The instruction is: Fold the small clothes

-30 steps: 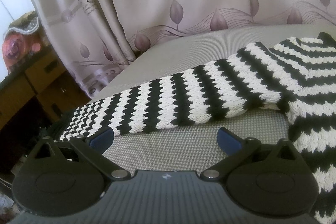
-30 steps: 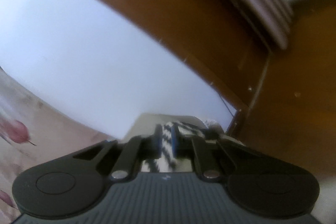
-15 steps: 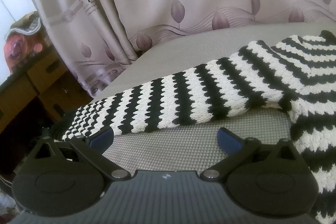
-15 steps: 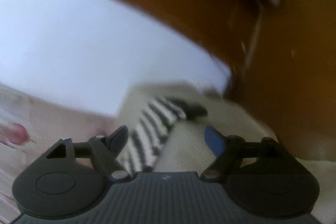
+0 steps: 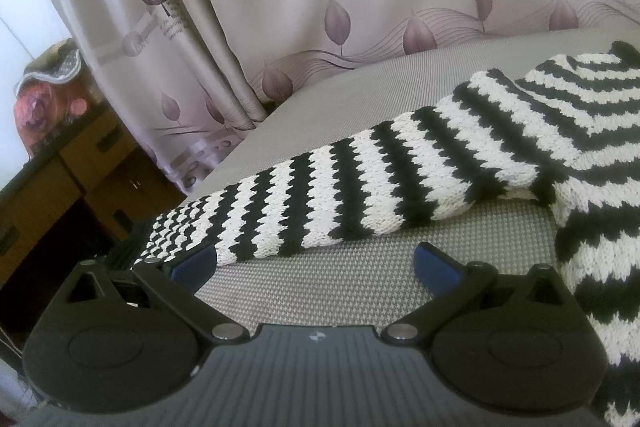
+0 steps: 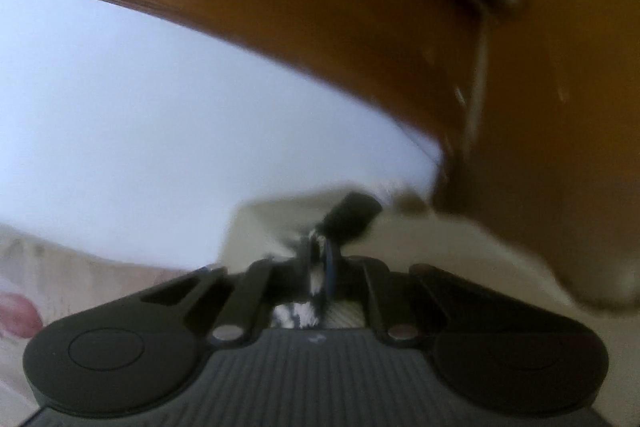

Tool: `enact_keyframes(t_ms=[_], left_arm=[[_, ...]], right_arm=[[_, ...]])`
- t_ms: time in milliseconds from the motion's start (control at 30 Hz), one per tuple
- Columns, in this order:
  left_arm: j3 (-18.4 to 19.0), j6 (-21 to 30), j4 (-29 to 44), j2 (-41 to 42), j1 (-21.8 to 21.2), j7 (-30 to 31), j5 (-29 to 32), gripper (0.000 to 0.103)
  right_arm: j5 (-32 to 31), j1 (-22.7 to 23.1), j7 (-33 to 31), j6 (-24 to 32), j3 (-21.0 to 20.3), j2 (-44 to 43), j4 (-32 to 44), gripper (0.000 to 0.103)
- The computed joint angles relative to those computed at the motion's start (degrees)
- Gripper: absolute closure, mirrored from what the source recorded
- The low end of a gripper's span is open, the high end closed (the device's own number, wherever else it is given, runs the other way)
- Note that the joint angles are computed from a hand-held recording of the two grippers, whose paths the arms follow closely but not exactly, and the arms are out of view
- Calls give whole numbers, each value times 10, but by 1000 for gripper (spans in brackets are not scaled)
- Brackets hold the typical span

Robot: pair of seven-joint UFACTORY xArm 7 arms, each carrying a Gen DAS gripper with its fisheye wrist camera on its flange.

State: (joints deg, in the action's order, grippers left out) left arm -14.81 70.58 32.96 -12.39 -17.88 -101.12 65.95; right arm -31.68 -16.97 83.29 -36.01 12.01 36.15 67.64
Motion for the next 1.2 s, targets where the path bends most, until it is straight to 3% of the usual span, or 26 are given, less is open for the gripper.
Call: enact_keyframes(t_ms=[133,267,367,433,467,533,600,667,700,733,800,967,1067,1167,1200], left_arm=[[1,-5,-1,-3,1,-4,-1,0],[0,-4,-1,-3,1,-3,-1,0],[0,-4,-1,-3,1,-5,-1,0],[0,-4,-1,-3,2,-6,-1,0],[0,-4,-1,-3,2,-5,-1,0],[0,-4,-1,-3,2,-5,-2,0],[0,-4,-1,-3,2,-5,-2,0],[0,-4,-1,-3,2,-5,-2,0],[0,-4,-1,-4,2,-6,-2,0],[0,-4,-1,-4,2,-6,-2,0],[0,-6,-2,-5,2,-7,-1,0],[2,-16,-9,-14,6,-13,2,0],[3,-25,-15,-23,10,-23,8,0],[-1,-47,-38,-53,10,-36,20,0],[1,-73,-58,-86,6,-34,21,3]], right_arm=[[55,30,-46,-142,-42,-90,-155,97],[86,53,-55,-198,-76,-177,-300,97],[40,45,6,-202,-86,-190,-353,96],[30,36,44,-253,-89,-167,-370,96],[33,35,55,-272,-91,-166,-379,92],[34,35,79,-281,-95,-168,-388,66],[38,36,87,-301,-99,-164,-386,33],[50,44,82,-301,-102,-166,-379,19],[55,48,75,-288,-105,-171,-376,18],[79,60,57,-260,-107,-186,-377,17],[107,76,36,-220,-106,-195,-358,6],[198,122,-35,-109,-102,-244,-346,6],[290,162,-110,-92,-101,-246,-341,5],[282,163,-165,-41,-101,-260,-336,10],[311,175,-176,-28,-101,-282,-353,8]])
